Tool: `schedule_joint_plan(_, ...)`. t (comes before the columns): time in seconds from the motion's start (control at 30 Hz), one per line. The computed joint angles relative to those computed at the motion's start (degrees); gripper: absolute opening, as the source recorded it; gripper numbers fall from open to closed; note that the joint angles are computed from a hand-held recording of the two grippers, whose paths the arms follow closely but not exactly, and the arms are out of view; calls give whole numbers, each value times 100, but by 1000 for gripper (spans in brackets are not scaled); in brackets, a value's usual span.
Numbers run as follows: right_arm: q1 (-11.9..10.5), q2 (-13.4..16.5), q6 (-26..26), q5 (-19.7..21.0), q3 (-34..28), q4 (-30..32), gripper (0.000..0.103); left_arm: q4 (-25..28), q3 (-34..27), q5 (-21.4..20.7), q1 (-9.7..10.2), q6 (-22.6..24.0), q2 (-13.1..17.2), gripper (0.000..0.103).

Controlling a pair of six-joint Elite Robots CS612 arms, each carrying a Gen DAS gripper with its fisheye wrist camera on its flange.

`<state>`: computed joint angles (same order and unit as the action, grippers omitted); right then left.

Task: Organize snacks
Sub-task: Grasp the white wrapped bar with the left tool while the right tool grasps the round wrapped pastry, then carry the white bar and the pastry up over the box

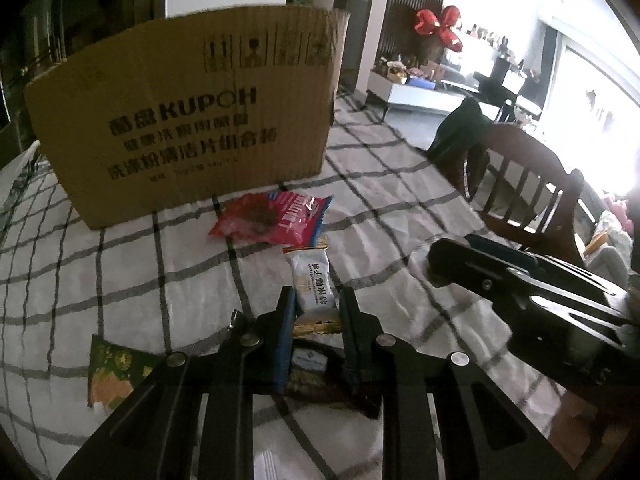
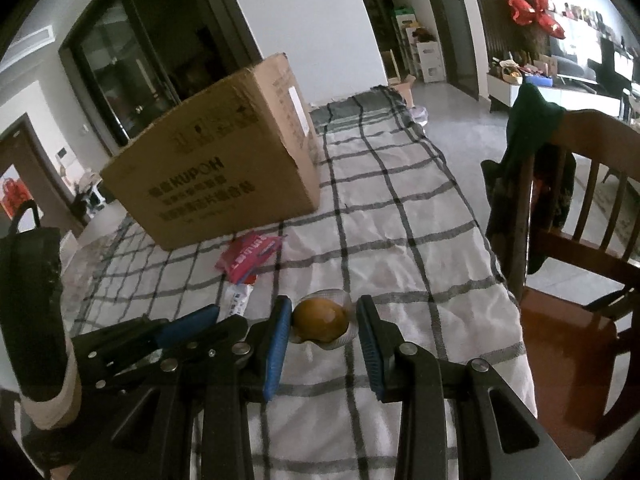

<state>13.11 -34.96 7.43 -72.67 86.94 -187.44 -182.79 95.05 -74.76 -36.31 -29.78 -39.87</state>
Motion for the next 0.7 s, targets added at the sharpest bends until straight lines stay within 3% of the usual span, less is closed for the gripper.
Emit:
schedule_joint_plan(0.3,37,-184,-55,-22,223,-251,35,-576,435,201,-95,-55,-295,22)
schedule_joint_plan(0.7,141,-340,-156,-12,260,-637,35,-1194,661,625,-85,213,-534,22)
